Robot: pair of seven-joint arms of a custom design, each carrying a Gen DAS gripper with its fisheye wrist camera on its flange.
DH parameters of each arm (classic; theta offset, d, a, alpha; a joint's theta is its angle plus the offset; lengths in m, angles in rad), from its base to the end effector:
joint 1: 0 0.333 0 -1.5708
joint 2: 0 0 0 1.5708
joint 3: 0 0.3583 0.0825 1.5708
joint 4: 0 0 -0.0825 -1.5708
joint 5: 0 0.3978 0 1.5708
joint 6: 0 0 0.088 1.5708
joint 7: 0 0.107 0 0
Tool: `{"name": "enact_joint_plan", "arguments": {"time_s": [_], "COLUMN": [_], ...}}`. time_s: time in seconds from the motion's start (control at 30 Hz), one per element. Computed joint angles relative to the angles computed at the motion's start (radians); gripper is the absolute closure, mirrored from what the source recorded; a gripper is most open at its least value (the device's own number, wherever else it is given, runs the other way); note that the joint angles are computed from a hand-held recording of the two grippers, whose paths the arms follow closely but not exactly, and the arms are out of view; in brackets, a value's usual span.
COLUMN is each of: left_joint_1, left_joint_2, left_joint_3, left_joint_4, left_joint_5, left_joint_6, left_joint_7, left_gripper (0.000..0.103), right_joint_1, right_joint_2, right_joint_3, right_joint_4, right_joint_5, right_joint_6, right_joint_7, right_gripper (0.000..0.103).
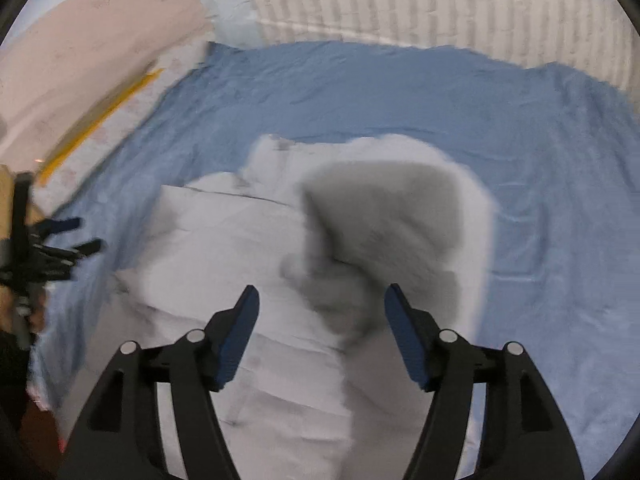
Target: Fold large clothes
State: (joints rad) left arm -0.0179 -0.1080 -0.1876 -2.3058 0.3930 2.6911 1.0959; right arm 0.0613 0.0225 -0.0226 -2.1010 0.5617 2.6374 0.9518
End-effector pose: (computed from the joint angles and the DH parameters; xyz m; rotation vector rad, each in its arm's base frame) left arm 0.5265 -0.1249 0.4756 -1.8329 1.9216 -0.4300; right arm 0.5997 0.0098 0.4975 -1.9953 1.5781 -0.3322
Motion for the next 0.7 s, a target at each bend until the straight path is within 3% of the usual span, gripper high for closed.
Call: {"name": "enact_joint_plan", "arguments": {"time_s": [0.23,0.27,0.33,0.37,0.4,0.5,0.6,0.7], "left_joint_1": [-0.015,-0.015,-0.018,-0.019,-0.019,-0.014,-0.014,-0.011], "left_joint_2": [0.006,0.007,0.015,0.019,0.021,0.047,0.064,0.089], "left_joint_3": [-0.016,-0.015,-0.012,-0.009,-0.006,0.005,0.024,0.039], "left_joint_4": [0.018,0.017,0.022,0.024,0.024,0.039,0.047,0.058], "left_joint_5": [0.028,0.038,0.044,0.042,0.042,0.066,0.034,0.015], "left_joint_6": [-0.011,-0.012,-0.02,-0.022,-0.022,-0.017,-0.005,0.004], "left_joint_7": [-0.007,-0.01,-0.013,-0.011,-0.011,-0.032,-0.013,-0.008], "left_gripper": [0.003,0.003,0.003,0.003,0.003,0.003,0.003,0.003], "right_joint_1": [-0.051,-0.059,-0.079,-0.089,-0.099,-0.122,-0.159,-0.151], "right_joint_2": [0.055,0.06,0.079,0.087,0.1,0.146,0.199,0.239], "right_joint_3": [-0.021,-0.018,-0.011,-0.007,-0.002,0.018,0.059,0.08], "right_joint_4": [0.007,0.005,0.018,0.027,0.042,0.091,0.163,0.201], "right_joint_5": [-0.062,-0.055,-0.017,0.0,0.024,0.069,0.167,0.153], "right_joint_6": [0.028,0.044,0.052,0.048,0.049,0.055,-0.005,-0.027], "right_joint_7": [0.12,0.117,0.106,0.099,0.091,0.074,0.007,-0.007], "right_gripper": [0.039,0.044,0.066,0.083,0.089,0.089,0.089,0.093]}}
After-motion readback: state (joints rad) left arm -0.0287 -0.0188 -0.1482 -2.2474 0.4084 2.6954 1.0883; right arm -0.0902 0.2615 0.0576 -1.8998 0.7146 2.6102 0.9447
